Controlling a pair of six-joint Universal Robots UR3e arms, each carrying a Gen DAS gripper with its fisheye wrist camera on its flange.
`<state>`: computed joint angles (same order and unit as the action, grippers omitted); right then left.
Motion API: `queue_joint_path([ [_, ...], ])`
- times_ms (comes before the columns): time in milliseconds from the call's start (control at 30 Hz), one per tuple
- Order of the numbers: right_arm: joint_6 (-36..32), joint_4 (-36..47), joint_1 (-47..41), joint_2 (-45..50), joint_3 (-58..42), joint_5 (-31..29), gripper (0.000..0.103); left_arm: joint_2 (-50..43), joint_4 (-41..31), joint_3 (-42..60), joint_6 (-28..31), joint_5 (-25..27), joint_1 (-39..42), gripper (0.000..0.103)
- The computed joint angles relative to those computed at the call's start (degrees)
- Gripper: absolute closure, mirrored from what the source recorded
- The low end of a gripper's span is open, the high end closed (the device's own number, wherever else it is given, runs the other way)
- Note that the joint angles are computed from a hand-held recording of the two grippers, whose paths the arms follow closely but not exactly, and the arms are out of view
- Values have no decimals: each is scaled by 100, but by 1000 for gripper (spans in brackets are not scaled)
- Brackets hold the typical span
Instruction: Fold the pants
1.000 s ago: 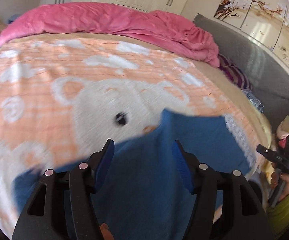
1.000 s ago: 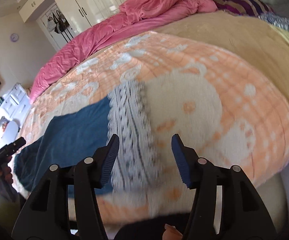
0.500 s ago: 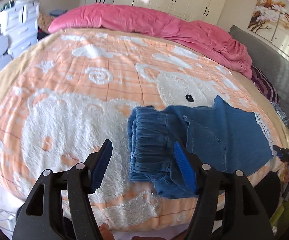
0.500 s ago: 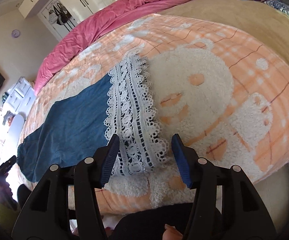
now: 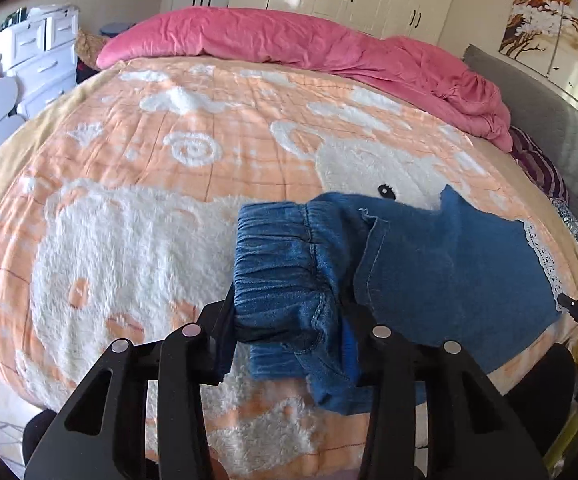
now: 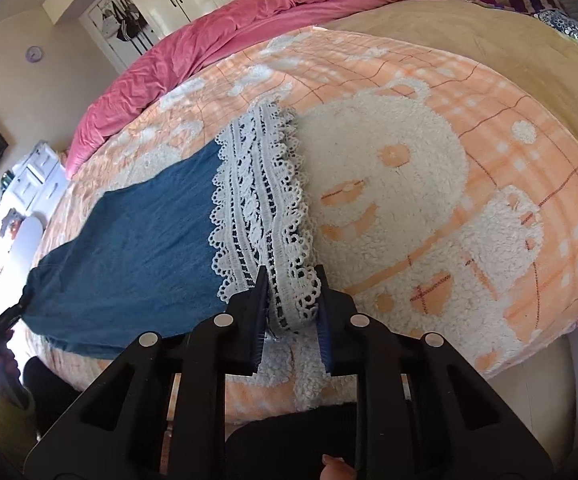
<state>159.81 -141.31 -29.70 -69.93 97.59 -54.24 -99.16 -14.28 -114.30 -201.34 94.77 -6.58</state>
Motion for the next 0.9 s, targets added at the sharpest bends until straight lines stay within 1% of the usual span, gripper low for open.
queue_joint_path([
  [100,19,-152,42,37,44,-109,88,-280,5,-10,-150,93,-77,60],
  [133,43,-186,48,47,53,-134,88,-319,-5,-11,-203,97,-98,57],
  [200,41,-139,8,58,55,-78,87,-370,-123,97,-143,213,-194,56],
  [267,65,-113,-8,34,65,-64,85,-305,-191,109,-183,241,-193,52],
  [300,65,-115,-10,12,76,-72,82,-214,-188,60,-196,230,-178,51],
  [333,83,-182,-20,-87,166,-102,80,-146,-177,11,-211,252,-183,48],
  [367,114,-248,-25,-142,214,-139,74,-63,-190,-30,-212,263,-182,46],
  [400,131,-336,-53,-237,315,-165,71,80,-198,-101,-196,270,-180,46],
  [467,149,-530,-165,-561,616,-140,71,280,-291,-131,-212,421,-236,42],
  [533,129,-665,-263,-832,827,-73,69,539,-350,-167,-230,640,-309,42],
  [600,104,-724,-298,-1059,932,6,63,777,-347,-160,-205,826,-378,42],
  [633,74,-728,-273,-1157,939,78,62,813,-363,-104,-173,874,-404,41],
  [667,42,-704,-209,-1190,890,143,59,814,-414,23,-129,907,-450,41],
  [700,25,-661,-116,-1173,795,163,55,789,-414,135,-85,886,-480,41],
  [767,-43,-511,298,-952,348,207,51,567,-369,462,31,579,-492,41],
  [800,-48,-477,480,-835,155,182,51,336,-358,726,103,342,-502,41],
  [867,-82,-258,1053,-355,-595,114,50,-115,-344,1192,262,-7,-509,41],
  [900,-171,-62,1391,33,-1172,124,49,-512,-426,1646,402,-82,-548,41],
])
